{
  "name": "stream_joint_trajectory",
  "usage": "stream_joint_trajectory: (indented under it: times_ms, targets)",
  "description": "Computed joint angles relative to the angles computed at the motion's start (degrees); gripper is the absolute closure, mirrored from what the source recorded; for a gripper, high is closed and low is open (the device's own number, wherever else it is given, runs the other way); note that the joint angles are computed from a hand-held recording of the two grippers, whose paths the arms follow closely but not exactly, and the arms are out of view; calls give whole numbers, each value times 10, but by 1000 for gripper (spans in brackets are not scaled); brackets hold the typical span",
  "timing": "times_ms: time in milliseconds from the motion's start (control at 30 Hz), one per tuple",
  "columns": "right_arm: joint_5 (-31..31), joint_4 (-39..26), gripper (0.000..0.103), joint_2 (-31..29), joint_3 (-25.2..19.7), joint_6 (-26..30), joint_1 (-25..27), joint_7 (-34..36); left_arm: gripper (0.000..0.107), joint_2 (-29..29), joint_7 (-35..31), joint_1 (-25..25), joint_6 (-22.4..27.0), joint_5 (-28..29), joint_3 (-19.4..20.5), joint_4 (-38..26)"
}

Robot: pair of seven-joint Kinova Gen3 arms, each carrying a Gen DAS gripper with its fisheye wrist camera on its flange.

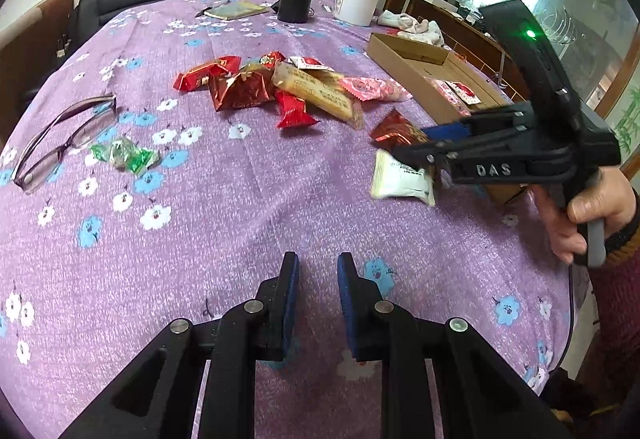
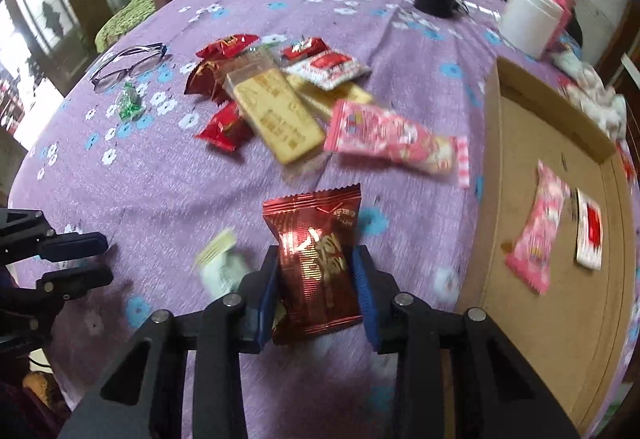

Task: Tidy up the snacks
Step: 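Carry both packets over the cardboard tray and lower them inside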

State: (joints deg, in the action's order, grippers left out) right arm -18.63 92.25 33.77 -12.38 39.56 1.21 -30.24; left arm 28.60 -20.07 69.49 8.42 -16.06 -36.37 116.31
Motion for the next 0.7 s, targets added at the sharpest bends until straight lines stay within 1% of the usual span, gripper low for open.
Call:
stream_joint_trajectory:
  times_ms: [100,167,233,267,300,333,367,400,433,467,500,567,600,633,700]
  targets:
    - [-14,22,69,-14,6,10,4,-25,87,-3,5,18,-3,-3,-15,5]
    - [-37,30,69,-18,2,37,16,-29,87,-8,7,19,-2,-2,-15,7]
    - [-57,33,69,-14,-30,79,48,-14,87,-15,5,12,-12,0,-8,12]
    - [-71,39,69,-14,-38,89,58,-7,87,-18,2,9,-14,3,-3,13]
    - [-83,47,69,-20,-36,89,58,1,87,-18,0,11,-10,5,-4,11]
    - [-104,59,69,-31,-23,80,53,18,81,-18,-1,12,-3,6,-3,7]
    - [-119,73,69,-40,-20,61,53,35,75,-17,1,11,3,7,-1,4]
    - [-133,82,69,-48,-14,48,52,49,64,-17,6,11,3,6,0,3]
    - [-142,84,69,-51,-14,44,59,54,60,-18,11,7,-6,7,3,7]
    - [-143,79,69,-49,-19,49,68,51,60,-20,11,1,-13,9,9,9]
    - [-150,75,69,-47,-13,59,71,56,60,-23,5,-15,-18,15,26,9]
    - [-162,75,69,-46,-7,60,77,64,60,-23,-4,-35,-19,29,47,4]
    - [-167,75,69,-46,-6,61,81,69,60,-23,-8,-51,-18,38,64,-1]
    - [-174,77,69,-46,-5,64,87,76,60,-21,-9,-65,-11,49,79,-8]
    - [-183,75,69,-44,-3,68,94,87,60,-10,6,-74,20,64,92,-31]
